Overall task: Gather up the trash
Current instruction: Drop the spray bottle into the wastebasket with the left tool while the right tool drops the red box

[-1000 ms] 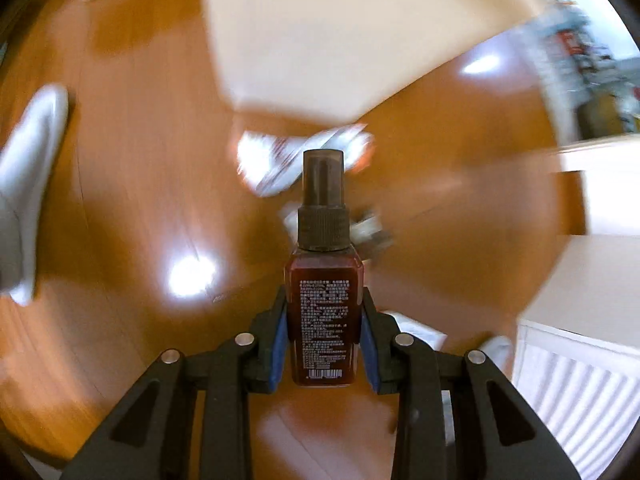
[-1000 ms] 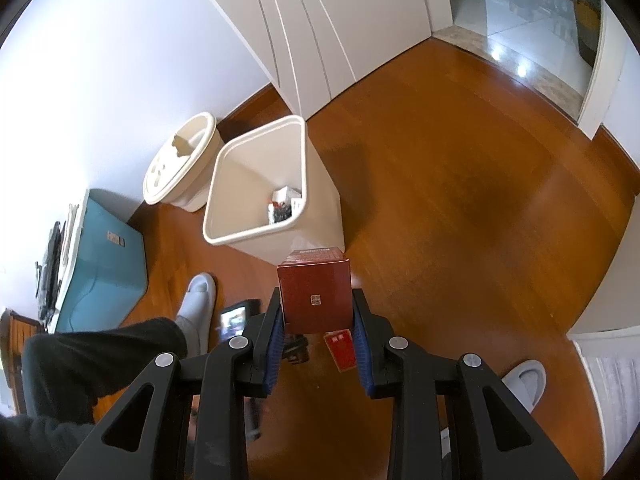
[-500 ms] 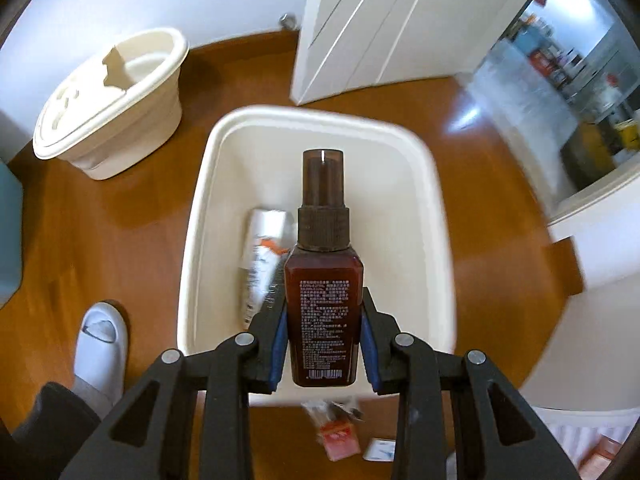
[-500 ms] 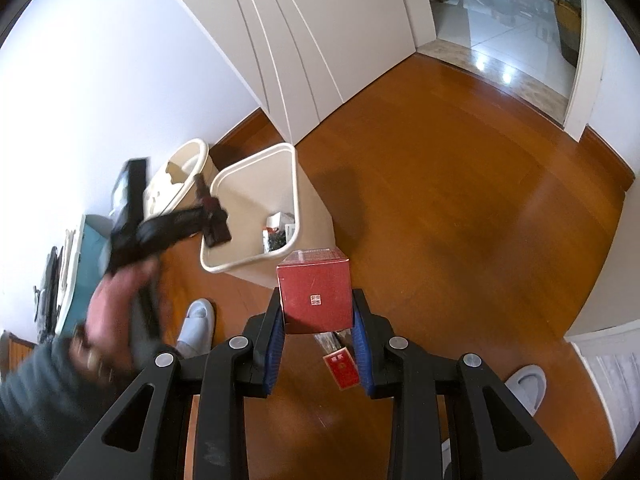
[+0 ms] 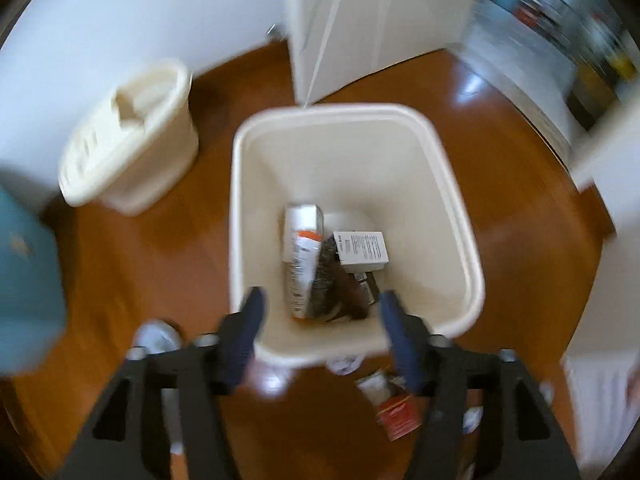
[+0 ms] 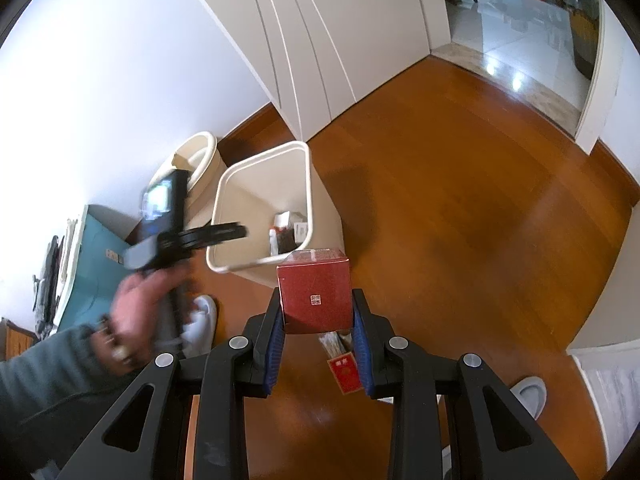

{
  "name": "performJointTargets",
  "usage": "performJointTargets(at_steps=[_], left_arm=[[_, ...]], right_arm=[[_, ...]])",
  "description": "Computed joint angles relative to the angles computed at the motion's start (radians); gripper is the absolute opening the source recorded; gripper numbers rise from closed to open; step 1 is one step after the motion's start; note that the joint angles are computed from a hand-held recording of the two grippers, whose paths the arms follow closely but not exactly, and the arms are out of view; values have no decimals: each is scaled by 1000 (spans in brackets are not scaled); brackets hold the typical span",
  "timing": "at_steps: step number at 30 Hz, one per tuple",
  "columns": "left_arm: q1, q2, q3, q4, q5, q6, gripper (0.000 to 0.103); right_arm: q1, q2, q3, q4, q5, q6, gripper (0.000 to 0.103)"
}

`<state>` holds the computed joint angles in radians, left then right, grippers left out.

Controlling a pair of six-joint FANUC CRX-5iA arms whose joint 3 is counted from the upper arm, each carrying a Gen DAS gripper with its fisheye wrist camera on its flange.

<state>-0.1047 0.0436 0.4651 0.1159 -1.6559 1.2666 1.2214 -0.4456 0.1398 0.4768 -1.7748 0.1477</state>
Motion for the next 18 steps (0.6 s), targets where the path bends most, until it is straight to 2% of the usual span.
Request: performJointTargets(at_steps=[1,5,8,9,10,14,18], left_arm=[[19,-20,12,5,-14,-47,78],[120,-65,47,45,-57,-156,78],[206,-97,23,94,-49,-193,83],[210,-88,41,98,-58,-185,97],[226,-89,28,101,-54,-194,103],[245,-7,92,120,-167,-205,103],[285,13,136,150,-167,-237,103]], right_arm=[[-5,6,2,-4,4,2,32],[-28,68,37,-9,39,37,32],[-79,180,124,-27,65,170,32],[-107,222,154,-37,78,211,32],[-141,260,182,-56,91,241,32],[-288,403,277,-145,145,329,32],[-412,549,363,-224,181,401,32]])
